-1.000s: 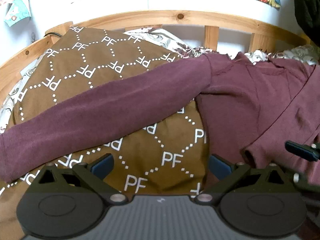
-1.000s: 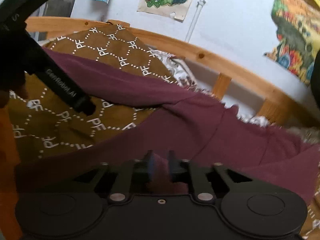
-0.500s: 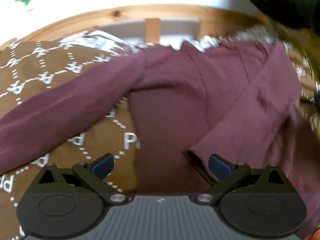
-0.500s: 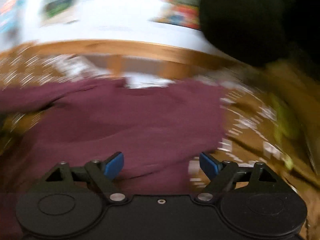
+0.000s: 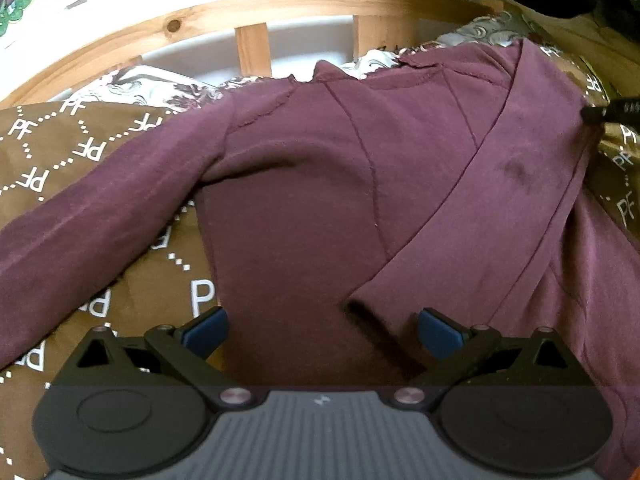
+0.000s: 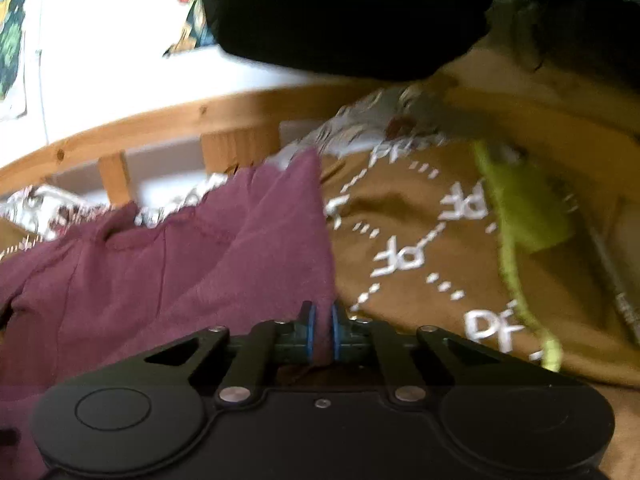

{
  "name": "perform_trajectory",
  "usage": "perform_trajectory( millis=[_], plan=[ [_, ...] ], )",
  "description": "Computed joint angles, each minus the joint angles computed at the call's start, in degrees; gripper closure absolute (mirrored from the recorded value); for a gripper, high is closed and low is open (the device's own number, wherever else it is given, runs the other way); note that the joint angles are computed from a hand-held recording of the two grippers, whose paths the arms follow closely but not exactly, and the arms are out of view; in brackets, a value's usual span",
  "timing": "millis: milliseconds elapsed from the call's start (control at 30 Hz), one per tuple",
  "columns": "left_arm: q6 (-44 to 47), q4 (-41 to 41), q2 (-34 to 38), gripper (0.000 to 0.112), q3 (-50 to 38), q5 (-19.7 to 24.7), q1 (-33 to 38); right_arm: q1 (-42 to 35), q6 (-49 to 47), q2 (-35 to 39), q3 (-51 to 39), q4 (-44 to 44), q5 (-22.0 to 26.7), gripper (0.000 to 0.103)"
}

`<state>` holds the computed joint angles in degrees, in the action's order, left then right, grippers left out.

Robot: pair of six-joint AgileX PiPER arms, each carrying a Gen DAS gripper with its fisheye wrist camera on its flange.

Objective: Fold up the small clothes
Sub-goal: 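Carry the sleeve across the shirt body with the right tool and release, then reach the left tool to the other sleeve cuff and close on it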

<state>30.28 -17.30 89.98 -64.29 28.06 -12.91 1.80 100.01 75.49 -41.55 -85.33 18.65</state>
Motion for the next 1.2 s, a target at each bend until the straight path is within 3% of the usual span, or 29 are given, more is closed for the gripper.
perform_trajectory(
  millis=[67,167,267,467,567,733,867,1000,1067,1200],
  plan=[
    [-2.95,3.31,0.93,0.01,-0.46,-0.02,-1.15,-0.07,0.13,-0.81,0.11,-0.73,1.14,0.095],
    [-5.56,5.82,1.08,0.01,0.47,-1.71,-2.46,-2.0,-6.99,1.92,-1.49,6.6,0.18,0.096],
    [-5.5,5.73,0.38,0.01,0.7,-1.56,-2.35,-3.65,-1.12,2.04,-0.22,2.92,-2.45,0.091],
    [-8.0,4.58,-4.55,0.01,2.04,-0.69,1.42,0.27,0.36,-4.64,3.99,0.41,0.67,0.071],
    [-13.9,10.54,-8.32,0.01,3.84,-1.55,4.0,4.42,1.4,-9.96,7.73,-0.56,3.06,0.052],
    [-21.63,17.29,-12.63,0.01,4.6,0.16,10.93,17.05,2.31,-17.8,13.33,1.35,10.37,0.027],
    [-26.98,19.7,-12.77,0.01,2.48,4.11,18.24,32.96,8.16,-20.87,16.47,2.34,22.11,0.012],
    [-33.26,22.26,-12.55,0.01,1.61,4.07,24.95,49.2,17.7,-21.32,19.78,2.58,32.98,0.001],
    [-37.96,23.62,-11.7,0.01,0.28,4.16,27.97,53.37,18.32,-20.5,20.09,3.55,34.73,0.001],
    [-45.54,23.72,-8.15,0.01,-3.84,6.42,32.28,54.31,18.67,-18.61,19.83,2.64,32.87,0.001]
  ],
)
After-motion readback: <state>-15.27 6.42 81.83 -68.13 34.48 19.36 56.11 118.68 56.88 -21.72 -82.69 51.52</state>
